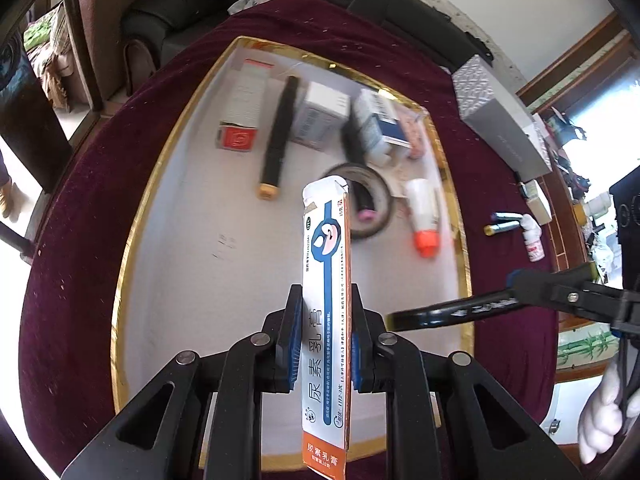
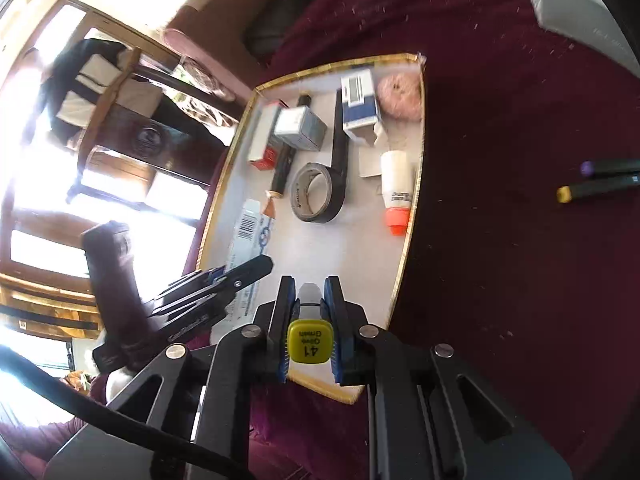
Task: Organize objects
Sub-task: 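Carry the ointment tube and black marker into the tray and release them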
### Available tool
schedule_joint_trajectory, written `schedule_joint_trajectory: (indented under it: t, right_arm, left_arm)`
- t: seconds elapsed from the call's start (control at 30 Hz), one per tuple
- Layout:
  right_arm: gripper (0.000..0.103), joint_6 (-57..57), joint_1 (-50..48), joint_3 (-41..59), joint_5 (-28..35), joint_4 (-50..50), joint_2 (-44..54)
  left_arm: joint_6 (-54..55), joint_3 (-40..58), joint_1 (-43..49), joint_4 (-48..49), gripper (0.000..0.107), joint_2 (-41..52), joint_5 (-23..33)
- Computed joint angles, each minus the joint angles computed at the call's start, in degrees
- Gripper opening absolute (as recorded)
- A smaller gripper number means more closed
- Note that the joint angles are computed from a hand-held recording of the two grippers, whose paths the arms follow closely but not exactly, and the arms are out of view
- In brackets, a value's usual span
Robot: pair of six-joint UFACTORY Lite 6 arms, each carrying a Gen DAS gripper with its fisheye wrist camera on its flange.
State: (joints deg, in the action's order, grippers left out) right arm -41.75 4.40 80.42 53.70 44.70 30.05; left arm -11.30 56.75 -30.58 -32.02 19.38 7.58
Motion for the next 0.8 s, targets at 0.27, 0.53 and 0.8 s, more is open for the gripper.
schedule_joint_trajectory:
  t: [0.27,0.53,0.8]
  right_arm:
    - [0.014,10.36,4.14,12.90,-1.85,-4.59,11.60]
    - [0.016,19.33,5.34,25.16,-0.37,-9.28,20.25]
    - [0.015,22.02,7.80,24.70,0.11,-12.77,22.51]
  left_arm:
    - [3.27,5.11,4.29,1.60,0.016,5.44,3.75]
    - [0.32,8.31,4.50,6.09,0.016,8.98,4.34]
    - [-0.78,8.52,4.18,7.68,0.016,8.94,3.90]
